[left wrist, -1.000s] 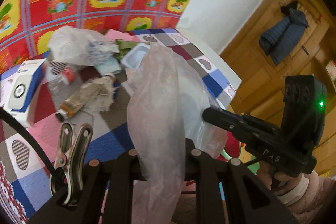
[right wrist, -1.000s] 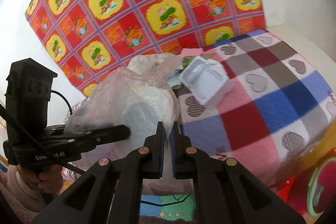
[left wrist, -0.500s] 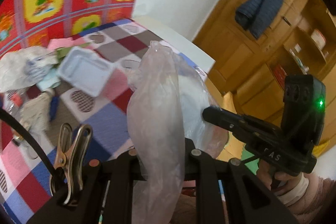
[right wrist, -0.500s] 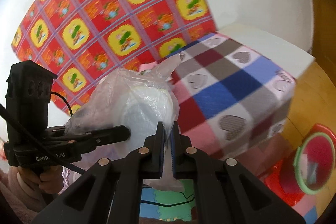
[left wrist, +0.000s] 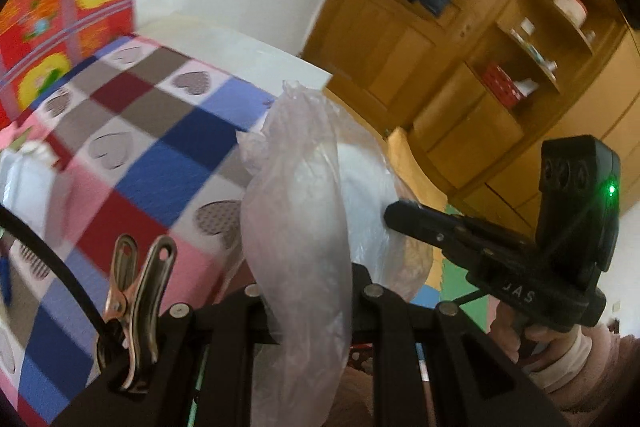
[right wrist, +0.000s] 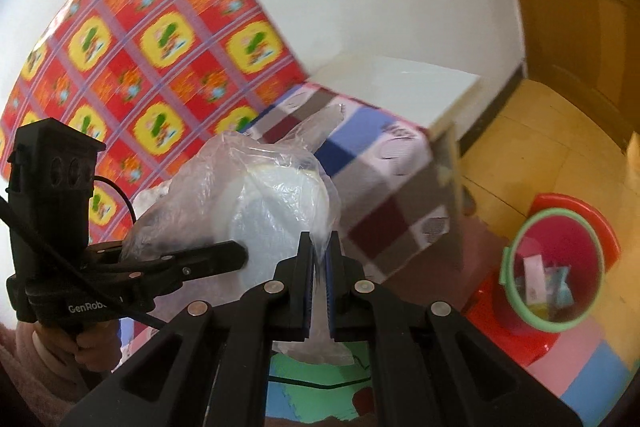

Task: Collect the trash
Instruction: 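Carry the clear plastic bag with both tools over the red bucket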

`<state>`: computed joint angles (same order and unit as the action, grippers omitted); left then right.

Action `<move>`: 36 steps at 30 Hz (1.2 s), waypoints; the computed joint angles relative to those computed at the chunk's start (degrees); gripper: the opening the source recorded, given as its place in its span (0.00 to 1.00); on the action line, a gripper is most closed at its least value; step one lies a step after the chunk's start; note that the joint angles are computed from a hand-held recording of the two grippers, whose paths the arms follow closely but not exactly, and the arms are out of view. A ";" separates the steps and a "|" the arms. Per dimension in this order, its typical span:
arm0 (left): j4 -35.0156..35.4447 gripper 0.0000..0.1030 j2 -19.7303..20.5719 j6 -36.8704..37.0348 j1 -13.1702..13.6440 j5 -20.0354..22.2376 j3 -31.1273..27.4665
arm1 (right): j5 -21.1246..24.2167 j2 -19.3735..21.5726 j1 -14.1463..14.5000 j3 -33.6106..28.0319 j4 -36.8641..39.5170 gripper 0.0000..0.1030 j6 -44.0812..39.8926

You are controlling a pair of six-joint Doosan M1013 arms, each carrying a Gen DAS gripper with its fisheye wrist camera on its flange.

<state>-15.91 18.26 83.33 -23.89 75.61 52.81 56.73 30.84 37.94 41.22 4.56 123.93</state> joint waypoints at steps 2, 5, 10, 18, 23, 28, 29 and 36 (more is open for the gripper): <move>-0.42 0.16 1.40 0.67 -0.71 0.80 -1.65 | -0.93 -1.28 -0.65 2.37 -0.74 0.06 1.19; -1.36 0.16 3.64 1.88 -1.75 2.12 -4.37 | -1.59 -2.75 -1.52 4.98 -2.06 0.06 2.95; -2.69 0.16 7.01 3.42 -3.37 4.17 -8.45 | -3.10 -5.27 -3.16 9.77 -3.51 0.06 6.31; -4.13 0.15 12.32 3.67 -5.78 6.60 -13.95 | -4.61 -8.31 -5.97 16.64 -3.95 0.06 8.36; -5.35 0.15 15.41 4.40 -7.02 7.51 -15.95 | -4.96 -9.56 -7.64 20.74 -3.93 0.06 9.02; -6.79 0.15 17.58 5.85 -7.87 7.80 -16.17 | -5.47 -10.37 -9.59 24.84 -2.27 0.07 8.75; -6.78 0.15 18.18 5.98 -8.14 7.86 -16.25 | -5.39 -10.38 -9.92 25.43 -2.10 0.07 8.67; -5.03 0.15 22.44 6.20 -9.83 9.91 -19.37 | -5.79 -10.44 -12.02 29.30 -1.00 0.07 8.49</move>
<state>-20.94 40.71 89.53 -33.72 85.52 33.44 50.95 20.40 25.92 70.52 3.56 132.42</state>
